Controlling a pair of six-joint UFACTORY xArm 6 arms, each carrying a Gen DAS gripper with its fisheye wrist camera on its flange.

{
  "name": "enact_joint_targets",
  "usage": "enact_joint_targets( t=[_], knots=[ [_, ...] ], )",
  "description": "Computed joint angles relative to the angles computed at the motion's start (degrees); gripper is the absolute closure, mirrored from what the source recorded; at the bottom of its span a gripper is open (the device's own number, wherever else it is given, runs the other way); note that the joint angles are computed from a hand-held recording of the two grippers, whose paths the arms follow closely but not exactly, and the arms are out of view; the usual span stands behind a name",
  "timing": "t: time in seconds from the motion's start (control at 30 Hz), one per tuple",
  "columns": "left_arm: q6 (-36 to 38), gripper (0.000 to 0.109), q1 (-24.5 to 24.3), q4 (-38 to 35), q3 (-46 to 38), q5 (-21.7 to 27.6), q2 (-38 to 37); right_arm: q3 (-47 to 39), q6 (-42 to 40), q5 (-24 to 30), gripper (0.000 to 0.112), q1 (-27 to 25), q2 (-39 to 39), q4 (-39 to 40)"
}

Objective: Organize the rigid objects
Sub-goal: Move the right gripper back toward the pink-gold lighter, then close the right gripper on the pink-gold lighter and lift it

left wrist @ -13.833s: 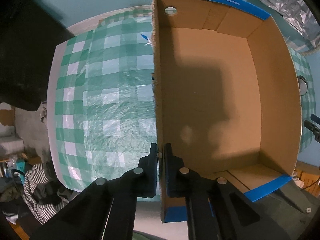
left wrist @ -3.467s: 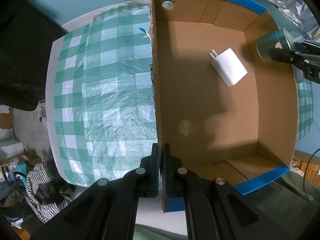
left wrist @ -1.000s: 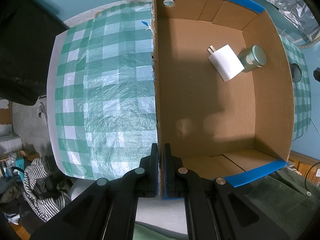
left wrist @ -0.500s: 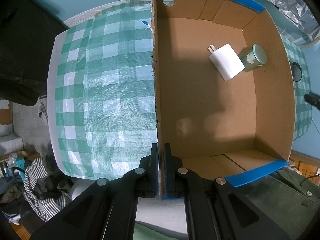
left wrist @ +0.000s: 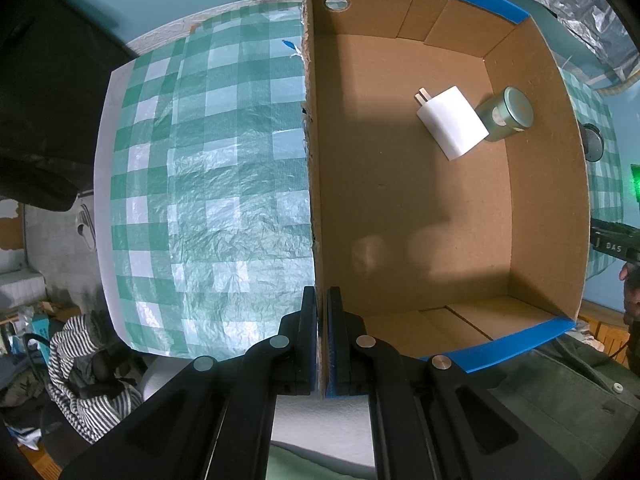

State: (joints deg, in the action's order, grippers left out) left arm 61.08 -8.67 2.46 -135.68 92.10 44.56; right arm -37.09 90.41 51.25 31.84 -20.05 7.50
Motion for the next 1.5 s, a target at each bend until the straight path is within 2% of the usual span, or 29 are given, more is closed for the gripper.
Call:
enact_joint_targets(
  t=[0.37,0.47,0.63,0.73,0.8,0.9,1.1,1.23,1.5],
  knots=[
    [0.16,0.104,0.07,0.13,-0.44,0.27,0.31,0.28,-1.90,-2.68,0.054,-0.60,2.88,1.44],
    [0.19,0.104,0.08,0.19,-0.40,0.26,0.29,-0.31,-2.97,-3.25,0.061,-0.99,4.17,2.63],
    [0.30,0.104,0.08,0.19,0.41,-0.22,-0.11,-2.25,-3.51,-2.51,0.065,-1.49,6.63,2.40],
    [0.24,0.104,0.09,0.19,0.54,-0.29,-0.14,-2.75,-3.38,-2.28,0.073,-1.49,7.62,2.33],
    [0.17,0.104,0.06,0.18,-0.09,0.08,0.18,-1.78,-2.39,-2.53,0.090,-1.36,6.99,1.87],
    [0.25,0.104,0.04,0.25,-0.03,0.00,0.15,0.70,-1.47,-5.01,0.090,-1.16,4.98,2.13],
    [0.23,0.104,0.03,0.25,0.02,-0.06,0.12,0.83,-2.29,-5.27,0.090,-0.96,4.43,1.80],
    [0.24,0.104,0.02,0.29,0.02,-0.04,0.11,-0.14,-2.29,-3.77,0.090,-1.00,3.74,0.26],
    [0.45,0.104,0.06,0.36,0.21,-0.30,0.05,-4.57,-3.87,2.51,0.090,-1.83,2.20,-3.12]
  ],
)
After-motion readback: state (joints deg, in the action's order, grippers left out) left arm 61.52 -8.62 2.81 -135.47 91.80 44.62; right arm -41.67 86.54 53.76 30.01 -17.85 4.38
